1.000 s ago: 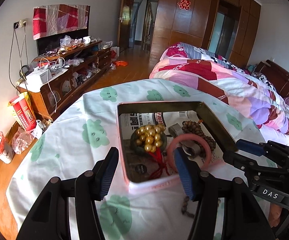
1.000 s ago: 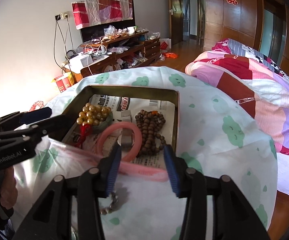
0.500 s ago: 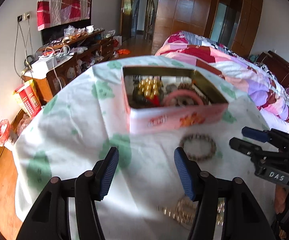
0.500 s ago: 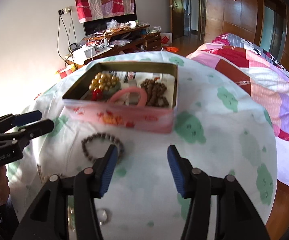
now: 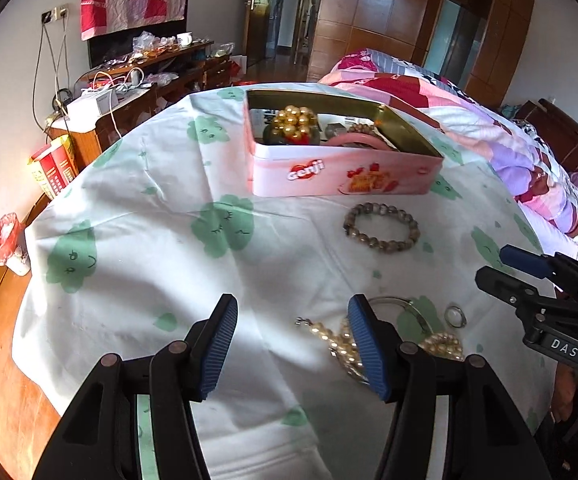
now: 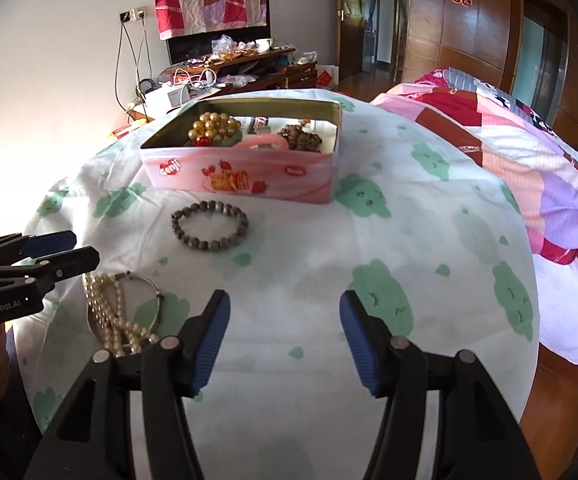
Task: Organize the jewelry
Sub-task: 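Move the left tool to the pearl necklace and close on it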
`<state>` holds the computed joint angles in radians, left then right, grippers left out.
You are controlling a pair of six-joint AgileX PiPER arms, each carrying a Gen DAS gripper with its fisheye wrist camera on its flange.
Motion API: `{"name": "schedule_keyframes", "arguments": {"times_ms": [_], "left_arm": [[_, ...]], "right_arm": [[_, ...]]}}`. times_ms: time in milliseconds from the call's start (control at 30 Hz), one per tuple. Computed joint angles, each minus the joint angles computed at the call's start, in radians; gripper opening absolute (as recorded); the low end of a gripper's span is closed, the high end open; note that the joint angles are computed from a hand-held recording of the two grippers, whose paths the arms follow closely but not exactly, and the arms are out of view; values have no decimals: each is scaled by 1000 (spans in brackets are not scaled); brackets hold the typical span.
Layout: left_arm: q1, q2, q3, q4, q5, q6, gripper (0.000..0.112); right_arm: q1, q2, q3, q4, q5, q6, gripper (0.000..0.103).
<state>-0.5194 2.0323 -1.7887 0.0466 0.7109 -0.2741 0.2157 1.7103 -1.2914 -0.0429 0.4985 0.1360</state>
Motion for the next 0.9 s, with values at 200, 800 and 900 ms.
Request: {"name": "schedule_keyframes", "arguments": {"times_ms": [200,800,900], "left_arm": [[-4,5,8,-27,-6,32,58],[38,-59,54,-346,-103,305,5],[43,-73,38,-367,-112,325,5]], "right_arm": [[11,-5,16,-47,-18,40,60],[12,5,48,-43,-48,50,60],[11,7,45,-39,-44,46,60]]}}
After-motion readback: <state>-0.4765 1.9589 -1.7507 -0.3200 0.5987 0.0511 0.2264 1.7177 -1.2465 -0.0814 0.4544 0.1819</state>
